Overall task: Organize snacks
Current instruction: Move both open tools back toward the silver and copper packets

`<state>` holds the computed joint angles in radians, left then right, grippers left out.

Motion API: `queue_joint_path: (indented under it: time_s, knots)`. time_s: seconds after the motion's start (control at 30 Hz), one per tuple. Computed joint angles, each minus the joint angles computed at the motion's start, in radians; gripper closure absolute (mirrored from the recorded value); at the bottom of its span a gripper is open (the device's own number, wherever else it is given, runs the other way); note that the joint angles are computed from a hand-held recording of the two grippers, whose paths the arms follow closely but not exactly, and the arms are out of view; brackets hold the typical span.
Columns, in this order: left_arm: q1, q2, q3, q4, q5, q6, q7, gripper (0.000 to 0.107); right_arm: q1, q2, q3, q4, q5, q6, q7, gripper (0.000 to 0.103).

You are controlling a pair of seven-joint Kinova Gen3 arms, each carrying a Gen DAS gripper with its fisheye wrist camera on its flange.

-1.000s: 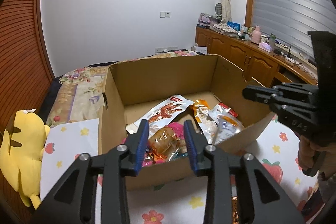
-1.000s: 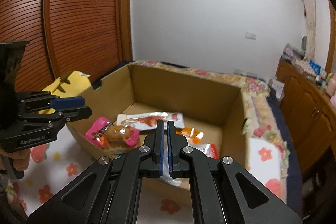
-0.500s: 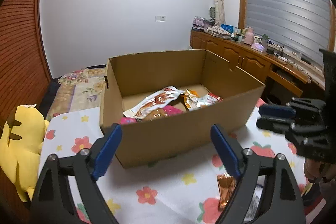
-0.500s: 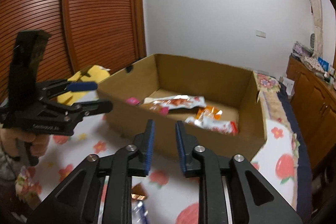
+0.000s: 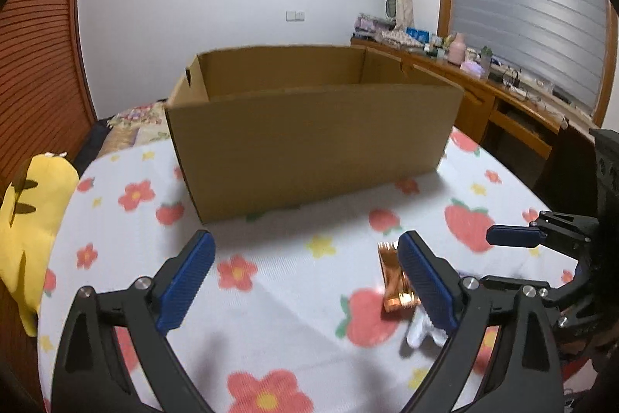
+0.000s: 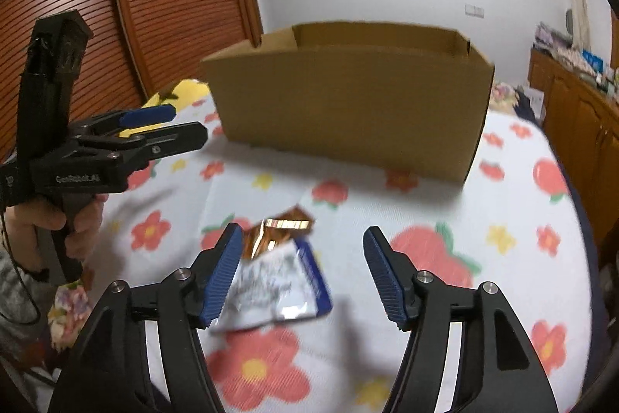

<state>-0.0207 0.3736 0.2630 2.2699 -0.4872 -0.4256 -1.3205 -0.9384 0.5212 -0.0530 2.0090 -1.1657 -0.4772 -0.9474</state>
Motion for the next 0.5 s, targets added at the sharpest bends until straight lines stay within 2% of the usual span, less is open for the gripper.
queue_joint_path:
  time_s: [0.13,0.23,0.5]
  knots:
    - [-0.013,-0.007,0.001,0.048,-0.01,-0.04,0.014,0.012,-0.008,0.013,-0.024,0.022,0.034,-0.01,-0.067,0.037]
    - [-0.011,-0.009,-0.005,0.066,-0.019,-0.039,0.021,0.011,-0.016,0.021,-0.036,0.038,0.067,-0.018,-0.13,0.037]
    - [-0.028,0.002,-0.02,0.115,-0.027,-0.062,0.045,0.011,-0.044,0.047,-0.017,0.04,0.133,0.01,-0.242,0.037]
